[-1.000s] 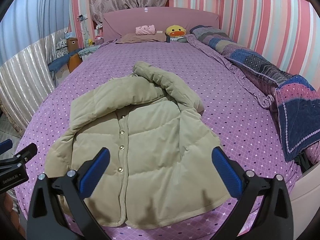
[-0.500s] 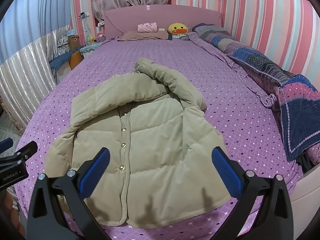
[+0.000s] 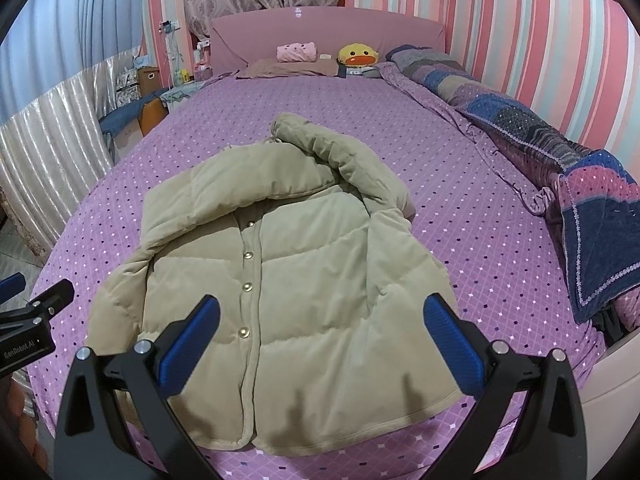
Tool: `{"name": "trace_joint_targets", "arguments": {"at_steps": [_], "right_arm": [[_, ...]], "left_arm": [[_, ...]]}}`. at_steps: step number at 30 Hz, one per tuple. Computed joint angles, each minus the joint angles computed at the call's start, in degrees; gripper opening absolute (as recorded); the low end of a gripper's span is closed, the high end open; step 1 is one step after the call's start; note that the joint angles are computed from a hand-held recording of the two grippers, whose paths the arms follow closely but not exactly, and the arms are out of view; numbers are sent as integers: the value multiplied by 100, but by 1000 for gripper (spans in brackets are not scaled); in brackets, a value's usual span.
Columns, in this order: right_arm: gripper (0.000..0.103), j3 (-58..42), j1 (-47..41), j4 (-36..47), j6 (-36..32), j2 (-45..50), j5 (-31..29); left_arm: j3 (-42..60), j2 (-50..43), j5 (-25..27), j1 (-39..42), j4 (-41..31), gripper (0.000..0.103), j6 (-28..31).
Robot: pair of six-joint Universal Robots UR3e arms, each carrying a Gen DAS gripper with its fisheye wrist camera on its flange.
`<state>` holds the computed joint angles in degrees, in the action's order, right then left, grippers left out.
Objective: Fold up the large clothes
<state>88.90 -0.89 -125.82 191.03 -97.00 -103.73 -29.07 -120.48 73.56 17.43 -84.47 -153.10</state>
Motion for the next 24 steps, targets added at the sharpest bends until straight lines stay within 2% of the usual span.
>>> {"name": "trace_joint_targets", "arguments": {"at_steps": [24], "right_arm": [[101,84,42,-200,-103,64,-187]], "left_arm": [[231,-158,102,-36,-80,100,-63]]}}
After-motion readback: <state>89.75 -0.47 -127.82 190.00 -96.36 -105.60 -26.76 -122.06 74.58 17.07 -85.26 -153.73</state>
